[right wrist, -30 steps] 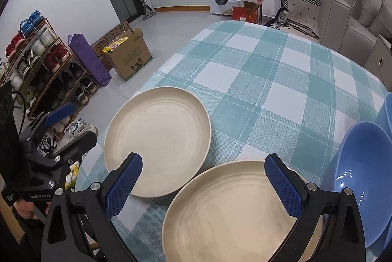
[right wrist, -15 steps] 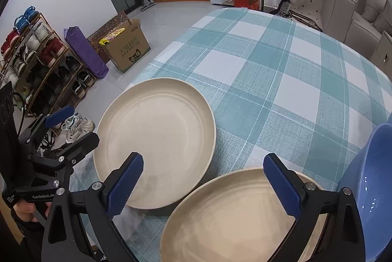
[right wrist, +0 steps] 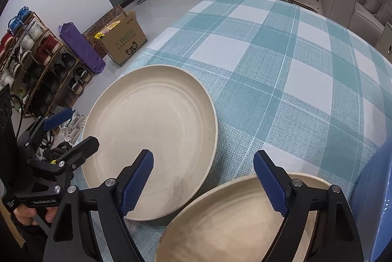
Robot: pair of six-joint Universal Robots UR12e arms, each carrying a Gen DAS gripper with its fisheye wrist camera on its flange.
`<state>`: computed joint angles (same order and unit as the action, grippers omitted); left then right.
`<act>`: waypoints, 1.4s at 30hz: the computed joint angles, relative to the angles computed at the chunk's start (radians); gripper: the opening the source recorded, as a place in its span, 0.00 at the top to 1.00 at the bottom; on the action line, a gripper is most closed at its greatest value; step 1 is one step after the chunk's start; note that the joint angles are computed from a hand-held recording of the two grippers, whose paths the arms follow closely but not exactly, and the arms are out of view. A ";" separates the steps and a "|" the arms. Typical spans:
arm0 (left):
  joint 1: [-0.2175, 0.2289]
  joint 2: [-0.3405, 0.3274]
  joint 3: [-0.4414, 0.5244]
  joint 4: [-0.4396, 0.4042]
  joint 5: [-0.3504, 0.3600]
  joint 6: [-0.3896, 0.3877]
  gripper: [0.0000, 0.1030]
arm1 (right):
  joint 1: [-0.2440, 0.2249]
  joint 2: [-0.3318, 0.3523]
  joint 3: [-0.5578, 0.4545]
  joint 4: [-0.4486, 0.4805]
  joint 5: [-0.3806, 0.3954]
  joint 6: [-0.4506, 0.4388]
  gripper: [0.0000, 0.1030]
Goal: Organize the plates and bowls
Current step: 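Move both grippers toward the rim of the remaining cream plate, then close both grippers on the rim of the cream plate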
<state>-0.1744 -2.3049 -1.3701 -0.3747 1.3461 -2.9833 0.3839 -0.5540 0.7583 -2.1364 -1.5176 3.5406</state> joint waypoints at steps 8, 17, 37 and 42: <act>0.004 -0.006 0.005 -0.011 -0.011 0.000 0.01 | 0.004 0.009 -0.014 0.001 0.002 -0.004 0.20; 0.009 -0.008 0.006 -0.014 -0.023 -0.002 0.02 | 0.006 0.020 -0.027 0.007 0.016 -0.010 0.30; 0.004 -0.009 0.008 -0.040 0.006 0.042 0.54 | 0.007 0.030 -0.042 0.036 0.030 -0.010 0.51; 0.008 -0.008 0.007 -0.038 0.006 0.035 0.63 | 0.007 0.028 -0.036 0.029 0.028 -0.005 0.51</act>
